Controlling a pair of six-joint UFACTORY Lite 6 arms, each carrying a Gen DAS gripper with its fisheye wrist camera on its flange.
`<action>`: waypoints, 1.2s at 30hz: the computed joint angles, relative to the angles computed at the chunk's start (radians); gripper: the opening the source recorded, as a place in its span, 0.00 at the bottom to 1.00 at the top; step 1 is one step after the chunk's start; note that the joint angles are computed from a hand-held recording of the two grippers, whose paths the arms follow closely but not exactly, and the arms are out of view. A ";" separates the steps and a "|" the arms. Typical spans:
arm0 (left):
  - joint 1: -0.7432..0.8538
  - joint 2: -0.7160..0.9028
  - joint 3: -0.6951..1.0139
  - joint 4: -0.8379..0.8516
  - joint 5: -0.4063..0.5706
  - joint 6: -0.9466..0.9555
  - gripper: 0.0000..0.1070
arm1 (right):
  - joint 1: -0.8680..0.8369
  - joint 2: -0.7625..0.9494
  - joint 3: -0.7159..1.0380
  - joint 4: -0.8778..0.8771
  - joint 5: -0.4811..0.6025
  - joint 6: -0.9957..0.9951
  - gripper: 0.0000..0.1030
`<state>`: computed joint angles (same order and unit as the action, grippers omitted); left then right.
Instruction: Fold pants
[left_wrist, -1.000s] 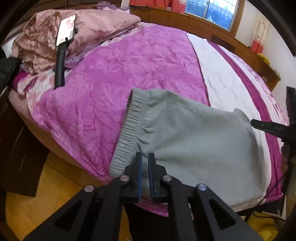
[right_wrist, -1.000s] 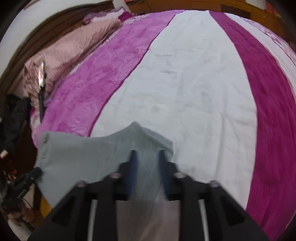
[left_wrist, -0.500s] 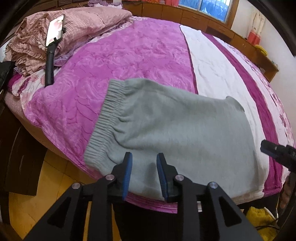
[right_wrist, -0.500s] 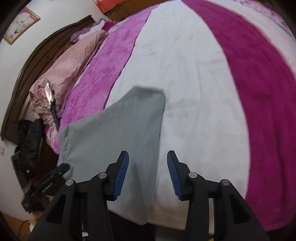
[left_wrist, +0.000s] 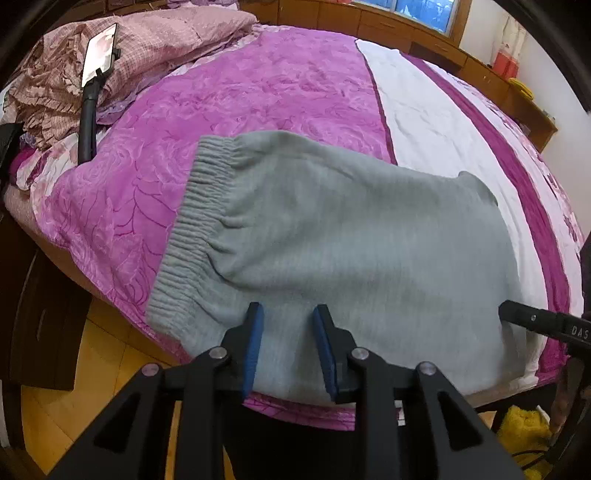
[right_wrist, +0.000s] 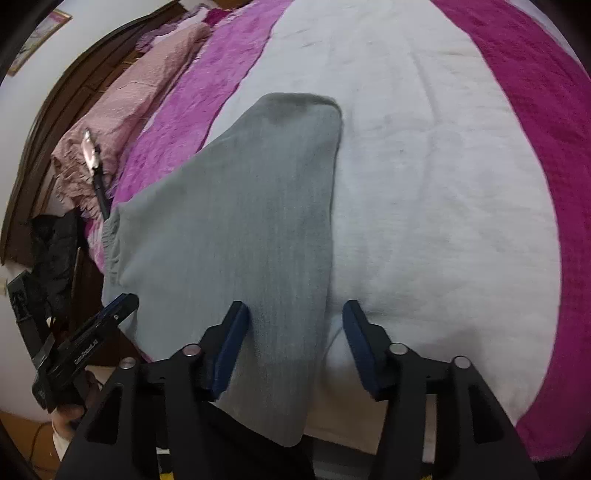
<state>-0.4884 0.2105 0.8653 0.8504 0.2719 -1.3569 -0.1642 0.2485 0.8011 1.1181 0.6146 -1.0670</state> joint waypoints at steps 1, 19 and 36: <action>-0.002 -0.001 -0.006 0.026 -0.003 -0.026 0.28 | -0.008 0.009 -0.006 0.033 0.014 -0.055 0.56; -0.007 0.013 0.018 -0.044 0.022 0.017 0.30 | -0.009 0.017 0.020 0.059 0.079 -0.039 0.57; -0.058 0.020 0.069 -0.168 0.142 0.127 0.40 | -0.034 0.008 0.036 0.021 0.097 0.067 0.28</action>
<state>-0.5463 0.2302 0.9343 0.6821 0.4140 -1.2299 -0.1982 0.2563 0.8367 1.1389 0.7116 -0.9995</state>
